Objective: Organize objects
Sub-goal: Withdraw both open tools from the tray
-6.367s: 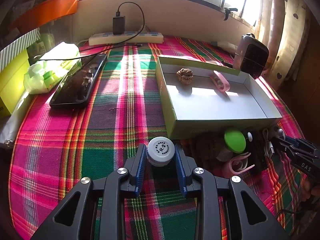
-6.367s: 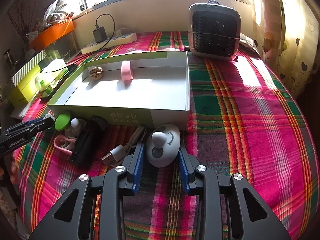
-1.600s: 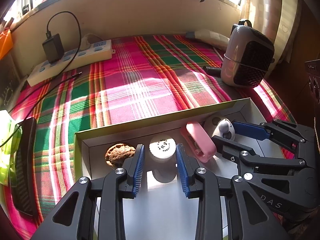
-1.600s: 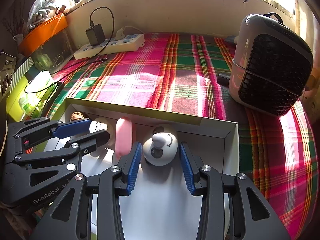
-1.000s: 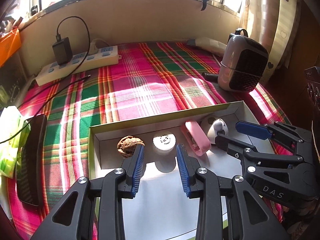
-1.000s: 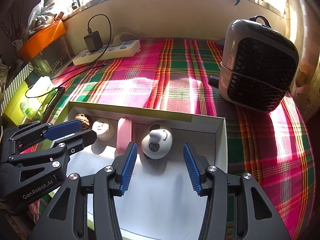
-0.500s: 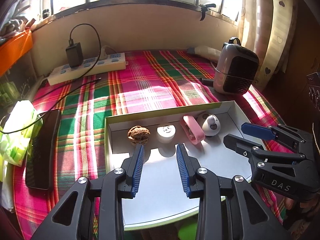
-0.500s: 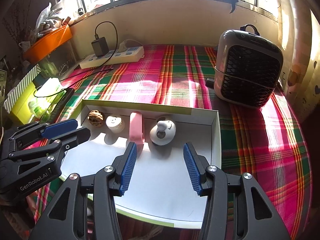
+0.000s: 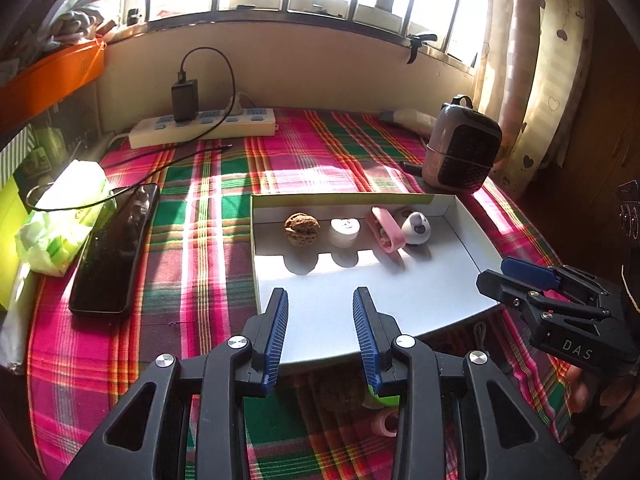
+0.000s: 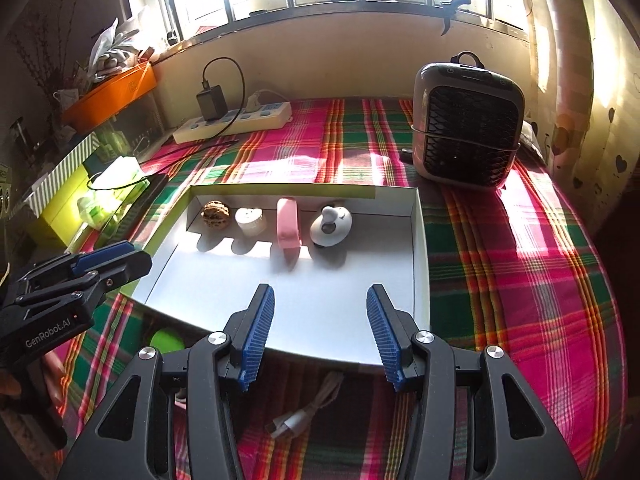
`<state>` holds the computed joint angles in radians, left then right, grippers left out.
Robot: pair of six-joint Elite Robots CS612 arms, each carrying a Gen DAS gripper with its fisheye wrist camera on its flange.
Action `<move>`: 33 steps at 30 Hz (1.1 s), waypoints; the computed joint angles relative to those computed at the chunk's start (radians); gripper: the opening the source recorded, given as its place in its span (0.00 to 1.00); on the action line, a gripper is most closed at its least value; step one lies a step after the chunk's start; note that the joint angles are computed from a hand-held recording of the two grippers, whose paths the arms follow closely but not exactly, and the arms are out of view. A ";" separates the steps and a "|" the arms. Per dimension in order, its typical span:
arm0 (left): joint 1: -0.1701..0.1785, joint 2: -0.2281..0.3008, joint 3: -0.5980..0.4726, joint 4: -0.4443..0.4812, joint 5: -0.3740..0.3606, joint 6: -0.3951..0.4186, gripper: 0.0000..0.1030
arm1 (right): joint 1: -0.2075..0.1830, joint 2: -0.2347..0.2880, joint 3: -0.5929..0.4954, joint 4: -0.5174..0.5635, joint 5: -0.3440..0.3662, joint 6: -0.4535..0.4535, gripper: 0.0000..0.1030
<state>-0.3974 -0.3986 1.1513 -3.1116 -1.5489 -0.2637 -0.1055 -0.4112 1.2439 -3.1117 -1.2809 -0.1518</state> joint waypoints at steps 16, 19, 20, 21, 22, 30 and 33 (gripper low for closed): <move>-0.007 -0.036 0.148 -0.115 -0.129 0.079 0.31 | 0.000 -0.030 0.114 -0.037 -0.045 0.019 0.48; -0.008 -0.030 0.143 -0.112 -0.153 0.091 0.31 | 0.003 -0.025 0.104 -0.011 -0.050 0.019 0.48; -0.007 -0.027 0.141 -0.118 -0.168 0.095 0.31 | 0.005 -0.023 0.101 -0.006 -0.058 0.024 0.48; -0.006 -0.024 0.138 -0.119 -0.181 0.099 0.31 | 0.005 -0.022 0.098 -0.002 -0.057 0.030 0.48; -0.005 -0.022 0.134 -0.113 -0.188 0.100 0.31 | 0.005 -0.020 0.094 0.007 -0.048 0.031 0.48; -0.004 -0.008 0.108 -0.094 -0.239 0.126 0.31 | 0.019 -0.006 0.073 0.026 -0.094 0.005 0.48; -0.006 -0.005 0.103 -0.083 -0.245 0.138 0.33 | 0.022 -0.009 0.073 0.035 -0.114 -0.008 0.48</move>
<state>-0.4033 -0.4041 1.2538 -3.1943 -1.7936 -0.1258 -0.0834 -0.4198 1.3167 -3.0772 -1.3948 -0.1599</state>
